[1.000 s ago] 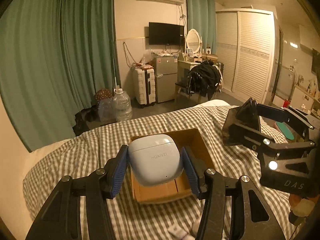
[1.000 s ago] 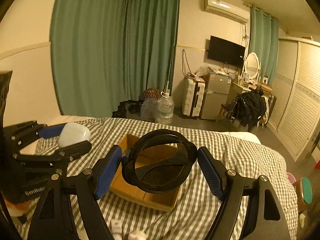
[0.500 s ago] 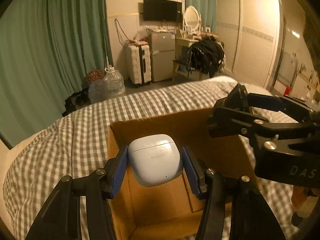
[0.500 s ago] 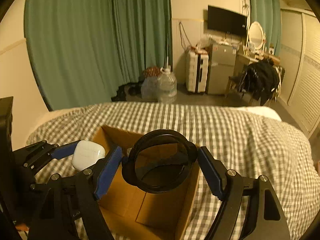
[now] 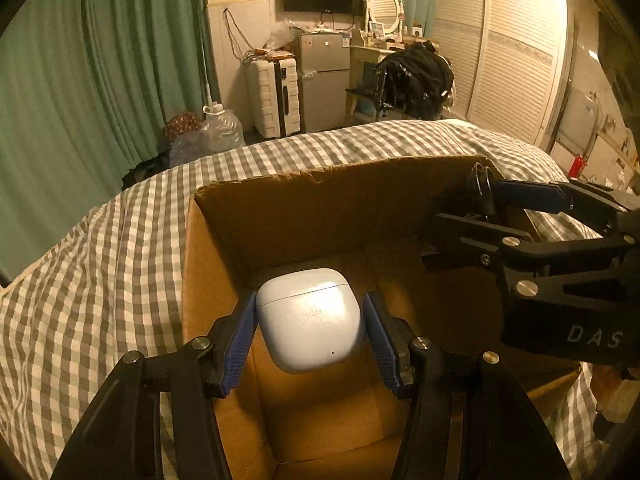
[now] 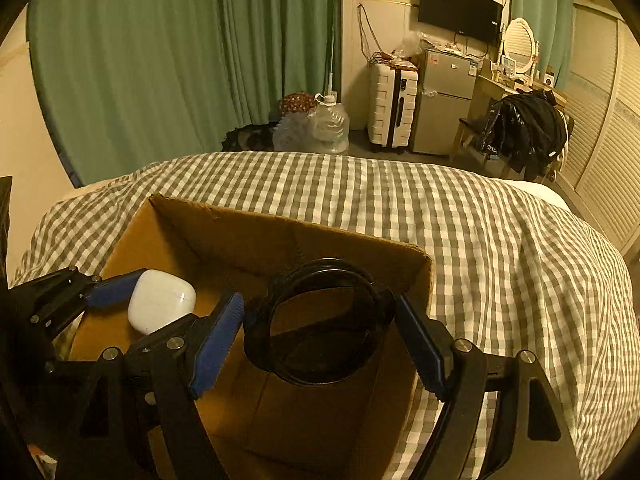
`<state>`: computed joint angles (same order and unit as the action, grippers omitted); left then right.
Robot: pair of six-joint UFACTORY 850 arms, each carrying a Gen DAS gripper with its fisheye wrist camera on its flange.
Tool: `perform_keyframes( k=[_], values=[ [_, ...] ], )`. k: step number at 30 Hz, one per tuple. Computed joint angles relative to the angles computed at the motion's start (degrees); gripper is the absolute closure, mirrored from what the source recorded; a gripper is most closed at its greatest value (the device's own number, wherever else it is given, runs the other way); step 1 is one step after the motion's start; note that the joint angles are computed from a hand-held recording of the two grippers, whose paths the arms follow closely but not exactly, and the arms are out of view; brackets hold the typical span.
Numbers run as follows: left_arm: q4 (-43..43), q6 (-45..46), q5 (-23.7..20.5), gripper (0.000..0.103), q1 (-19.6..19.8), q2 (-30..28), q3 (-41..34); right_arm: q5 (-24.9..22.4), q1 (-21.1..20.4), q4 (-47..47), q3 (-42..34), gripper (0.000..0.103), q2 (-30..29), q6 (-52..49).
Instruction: Organize objects
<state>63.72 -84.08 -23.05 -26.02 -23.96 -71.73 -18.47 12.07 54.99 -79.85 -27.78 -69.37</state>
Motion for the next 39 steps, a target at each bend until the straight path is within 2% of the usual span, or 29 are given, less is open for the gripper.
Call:
perform_keyframes(
  k=[4,6,8,12,15,17,19,22,26,34,37,39],
  values=[
    [-1.72,1.51,0.30,0.047,0.03,0.05,-0.42,-0.97,-0.28,2.11,-0.52,0.025,-0.35,-1.33],
    [-1.14,0.81,0.72,0.044,-0.05,0.64,-0.23,-1.45,-0.50,3.99,-0.31,0.020,0.01,-2.61],
    [0.36,-1.01,0.24,0.032,-0.47,1.62,0.33,-1.05,-0.72,8.01,0.40,0.013,0.88,-5.59],
    [7.08,-9.44,-1.01,0.021,-1.92,5.78,2.55,-2.97,-1.81,10.58,0.98,0.012,3.03,-5.12],
    [7.85,-10.94,-2.29,0.017,-3.15,9.20,3.69,-4.09,-2.56,10.45,2.33,0.012,6.77,-3.16],
    [8.21,-10.65,-5.14,0.012,-4.55,11.62,4.15,-3.60,-2.61,11.06,3.56,0.009,9.49,-4.04],
    [9.71,-10.85,-10.63,0.006,-6.93,14.27,4.45,-2.73,-2.90,13.28,5.48,0.007,13.28,-6.86],
    [11.69,-11.37,-15.30,0.004,-9.65,17.93,5.44,-2.06,-3.47,16.09,8.56,0.004,19.17,-10.09],
    [12.53,-11.09,-21.14,0.002,-13.90,22.73,6.19,-2.09,-4.11,13.86,11.73,0.003,26.09,-8.98],
    [7.00,-6.54,-33.70,0.001,-22.18,26.43,6.06,-4.88,-6.63,9.22,19.15,0.003,39.52,-9.38],
    [4.14,-6.64,-37.06,0.001,-24.31,27.29,6.89,-5.05,-6.94,4.38,22.45,0.003,43.88,-7.80],
    [3.04,-7.91,-38.78,0.001,-25.78,27.89,8.30,-6.56,-8.03,4.43,24.73,0.003,46.25,-9.66]
  ],
)
